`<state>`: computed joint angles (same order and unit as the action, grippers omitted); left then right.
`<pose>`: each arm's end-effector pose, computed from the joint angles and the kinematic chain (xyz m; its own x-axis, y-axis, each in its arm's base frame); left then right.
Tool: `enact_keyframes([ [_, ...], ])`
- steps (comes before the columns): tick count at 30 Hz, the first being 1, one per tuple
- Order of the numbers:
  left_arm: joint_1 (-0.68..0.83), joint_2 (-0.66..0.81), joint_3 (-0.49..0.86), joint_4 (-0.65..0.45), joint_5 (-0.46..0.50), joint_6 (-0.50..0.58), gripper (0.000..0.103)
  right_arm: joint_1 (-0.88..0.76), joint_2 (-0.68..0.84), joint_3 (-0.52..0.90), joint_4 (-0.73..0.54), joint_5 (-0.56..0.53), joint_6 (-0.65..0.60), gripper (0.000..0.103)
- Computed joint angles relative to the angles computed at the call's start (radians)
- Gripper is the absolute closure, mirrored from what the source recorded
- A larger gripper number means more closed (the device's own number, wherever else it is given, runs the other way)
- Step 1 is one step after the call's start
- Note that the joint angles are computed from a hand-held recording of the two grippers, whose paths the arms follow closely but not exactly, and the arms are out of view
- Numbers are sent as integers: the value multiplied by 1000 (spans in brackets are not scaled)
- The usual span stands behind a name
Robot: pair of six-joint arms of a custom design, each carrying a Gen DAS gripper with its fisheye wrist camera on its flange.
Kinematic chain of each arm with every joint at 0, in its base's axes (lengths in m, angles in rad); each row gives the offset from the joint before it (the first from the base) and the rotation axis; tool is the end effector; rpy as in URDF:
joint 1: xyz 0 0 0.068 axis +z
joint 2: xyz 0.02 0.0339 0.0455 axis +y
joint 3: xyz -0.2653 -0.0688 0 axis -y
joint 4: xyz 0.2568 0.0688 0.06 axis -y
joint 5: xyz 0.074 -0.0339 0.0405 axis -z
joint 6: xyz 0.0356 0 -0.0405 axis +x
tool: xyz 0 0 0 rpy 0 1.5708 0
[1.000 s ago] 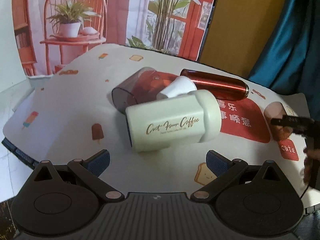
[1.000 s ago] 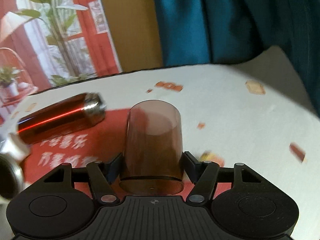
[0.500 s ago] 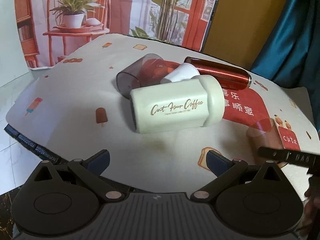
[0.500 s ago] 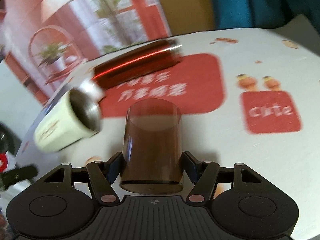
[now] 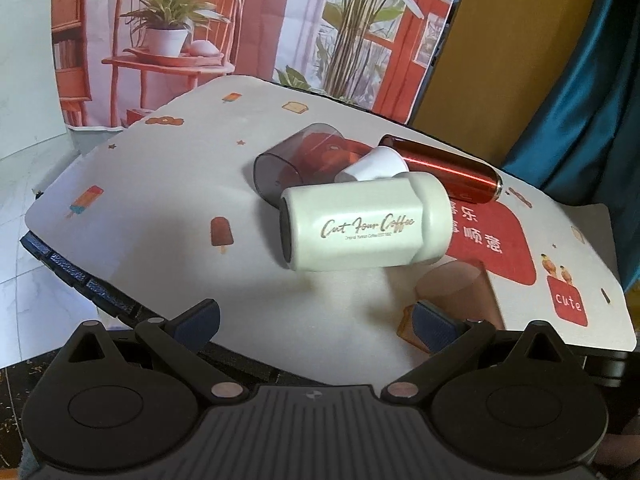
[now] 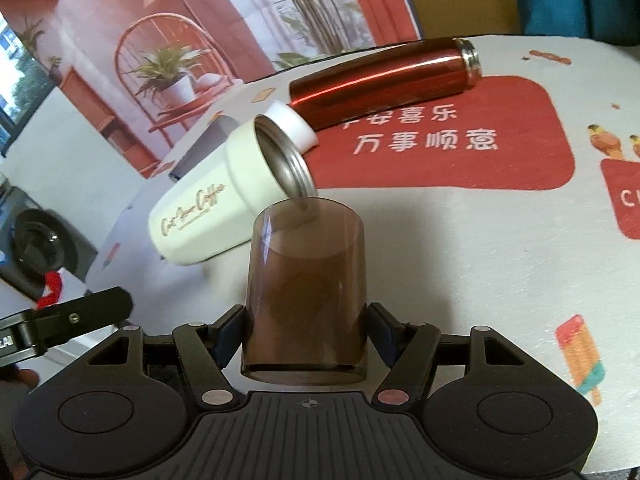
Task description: Flip cup upright
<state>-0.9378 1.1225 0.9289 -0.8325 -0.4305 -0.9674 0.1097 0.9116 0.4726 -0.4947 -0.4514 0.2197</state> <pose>0.1443 -0.1715 0.2711 -0.7851 -0.1949 -0.5879 -0.0734 0.9718 -0.2241 0.1758 0.0350 0.1831 -0.8575 0.1028 -0.5041 -0.1738 0.8644 0.4719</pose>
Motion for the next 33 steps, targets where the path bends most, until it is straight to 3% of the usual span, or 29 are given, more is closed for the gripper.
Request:
enact_keyframes([
  [9,-14,30,9,17,11,21,0,-80,-242,-28,-97,48,-98,16],
  [13,-9,62,29,6,52,27,0,-174,-269,-24,-113,75,-161,4],
  [16,-4,96,64,15,81,39,0,-268,-264,-14,-125,40,-211,4],
  [20,14,140,103,96,144,44,0,-222,-333,-52,-74,239,-261,0],
  [27,29,328,195,181,187,74,1,-353,-276,-81,-30,187,-295,0],
  [31,41,405,229,203,251,88,14,-395,-266,-91,-24,160,-311,0],
  [33,43,430,234,224,273,93,14,-400,-269,-95,-20,156,-314,0],
])
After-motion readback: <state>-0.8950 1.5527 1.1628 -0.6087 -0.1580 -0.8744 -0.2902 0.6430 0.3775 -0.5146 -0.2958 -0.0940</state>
